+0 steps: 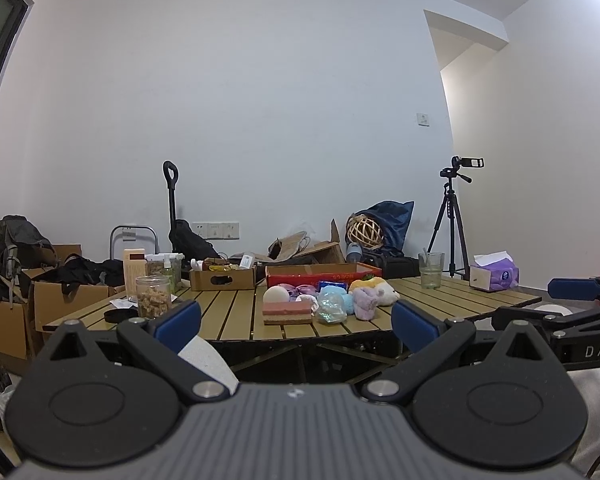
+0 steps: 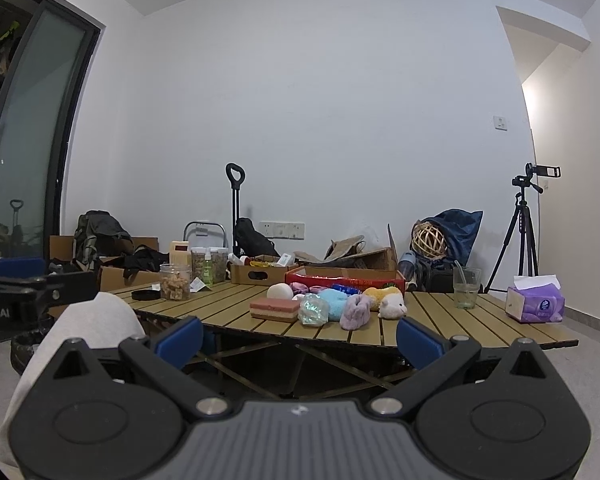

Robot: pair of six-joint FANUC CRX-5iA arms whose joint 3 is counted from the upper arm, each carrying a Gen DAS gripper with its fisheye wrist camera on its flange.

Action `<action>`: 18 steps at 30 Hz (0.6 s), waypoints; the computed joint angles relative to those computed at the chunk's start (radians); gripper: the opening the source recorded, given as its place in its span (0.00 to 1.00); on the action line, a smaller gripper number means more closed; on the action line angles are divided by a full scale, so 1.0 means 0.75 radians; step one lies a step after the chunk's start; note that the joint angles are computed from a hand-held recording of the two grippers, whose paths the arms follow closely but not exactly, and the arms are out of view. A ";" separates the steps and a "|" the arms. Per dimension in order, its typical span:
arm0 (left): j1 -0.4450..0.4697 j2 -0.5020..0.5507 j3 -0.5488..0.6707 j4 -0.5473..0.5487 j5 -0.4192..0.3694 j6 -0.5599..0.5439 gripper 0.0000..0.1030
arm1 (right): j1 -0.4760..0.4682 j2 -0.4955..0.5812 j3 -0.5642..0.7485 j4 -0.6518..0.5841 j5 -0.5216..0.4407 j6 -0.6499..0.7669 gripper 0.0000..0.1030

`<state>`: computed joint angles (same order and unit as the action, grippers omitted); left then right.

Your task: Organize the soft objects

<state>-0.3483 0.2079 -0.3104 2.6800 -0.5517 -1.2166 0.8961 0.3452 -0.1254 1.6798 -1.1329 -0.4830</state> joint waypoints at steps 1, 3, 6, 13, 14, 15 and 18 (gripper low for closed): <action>-0.001 0.007 0.013 0.003 0.008 0.002 1.00 | -0.005 0.003 0.005 0.002 0.003 0.002 1.00; -0.006 0.030 0.051 0.009 0.027 0.001 1.00 | -0.019 0.007 0.014 0.008 0.013 0.011 1.00; -0.009 0.096 0.151 -0.004 0.049 0.013 1.00 | -0.071 0.015 0.033 0.052 0.044 -0.002 1.00; 0.010 0.326 0.451 -0.309 0.187 0.347 1.00 | -0.234 0.078 0.133 0.091 0.157 -0.033 1.00; 0.004 0.360 0.502 -0.325 0.221 0.368 1.00 | -0.252 0.092 0.152 0.069 0.174 -0.007 1.00; 0.004 0.394 0.548 -0.369 0.245 0.416 1.00 | -0.268 0.104 0.172 0.047 0.192 0.019 1.00; 0.025 0.501 0.682 -0.588 0.287 0.623 1.00 | -0.332 0.129 0.229 -0.036 0.319 0.074 1.00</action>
